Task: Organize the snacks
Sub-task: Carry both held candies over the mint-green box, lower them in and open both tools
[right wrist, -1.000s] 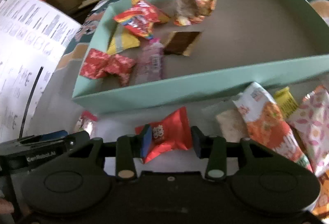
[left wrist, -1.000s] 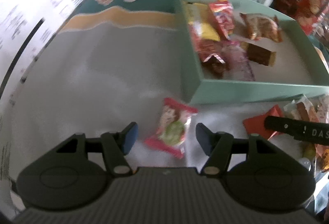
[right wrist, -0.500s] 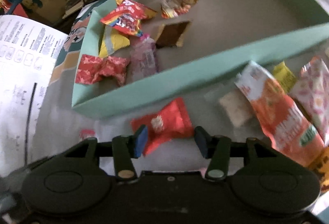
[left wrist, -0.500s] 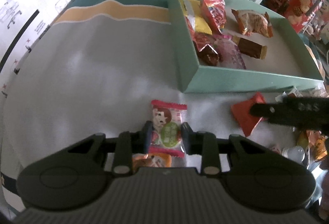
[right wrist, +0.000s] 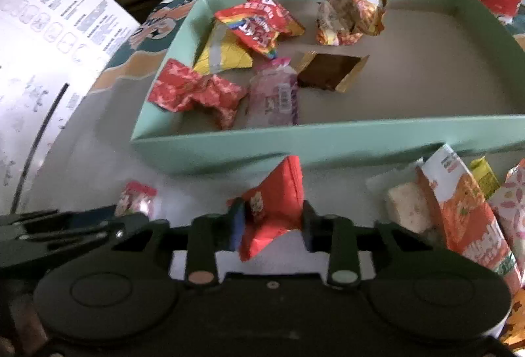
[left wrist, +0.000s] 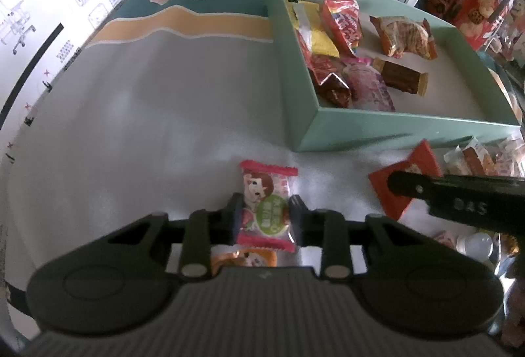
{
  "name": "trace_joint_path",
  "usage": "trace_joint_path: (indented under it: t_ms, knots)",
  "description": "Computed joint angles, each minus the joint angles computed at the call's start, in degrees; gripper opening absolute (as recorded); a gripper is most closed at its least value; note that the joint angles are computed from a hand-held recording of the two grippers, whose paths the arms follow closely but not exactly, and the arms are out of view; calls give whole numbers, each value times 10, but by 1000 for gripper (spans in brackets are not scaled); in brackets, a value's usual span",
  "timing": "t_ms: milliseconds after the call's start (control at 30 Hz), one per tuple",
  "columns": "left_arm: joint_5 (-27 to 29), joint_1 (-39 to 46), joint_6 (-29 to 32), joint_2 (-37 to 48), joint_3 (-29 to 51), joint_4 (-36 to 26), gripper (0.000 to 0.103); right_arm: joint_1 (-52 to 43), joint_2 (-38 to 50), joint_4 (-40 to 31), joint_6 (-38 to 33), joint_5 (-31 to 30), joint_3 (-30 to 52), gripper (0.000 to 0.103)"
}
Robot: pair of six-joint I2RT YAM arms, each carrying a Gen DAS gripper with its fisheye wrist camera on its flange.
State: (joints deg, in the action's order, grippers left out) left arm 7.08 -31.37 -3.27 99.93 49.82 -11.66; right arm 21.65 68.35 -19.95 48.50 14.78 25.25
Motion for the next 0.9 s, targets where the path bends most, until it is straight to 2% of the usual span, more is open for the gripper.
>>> trace_joint_path:
  t_ms: [233,433,600,700,900]
  knots:
    - [-3,-7,-6,-25,-11,-10,27,-9,-96,-53,2,-19,-23,19]
    - [4,-5,-1,-80,-9,-43,27,-37,-235,-148,3,-35,-27,19]
    - [6,-21,2,-107,30,-65,27,-110,-320,-202,-46,-69,3,19]
    - [6,-39,-2,-89,79,-71,27,-191,-311,-187,-99,-118,26,19]
    - [-14,-88,-1,-1,185,-82,27,-314,-188,-98,-163,-224,60,19]
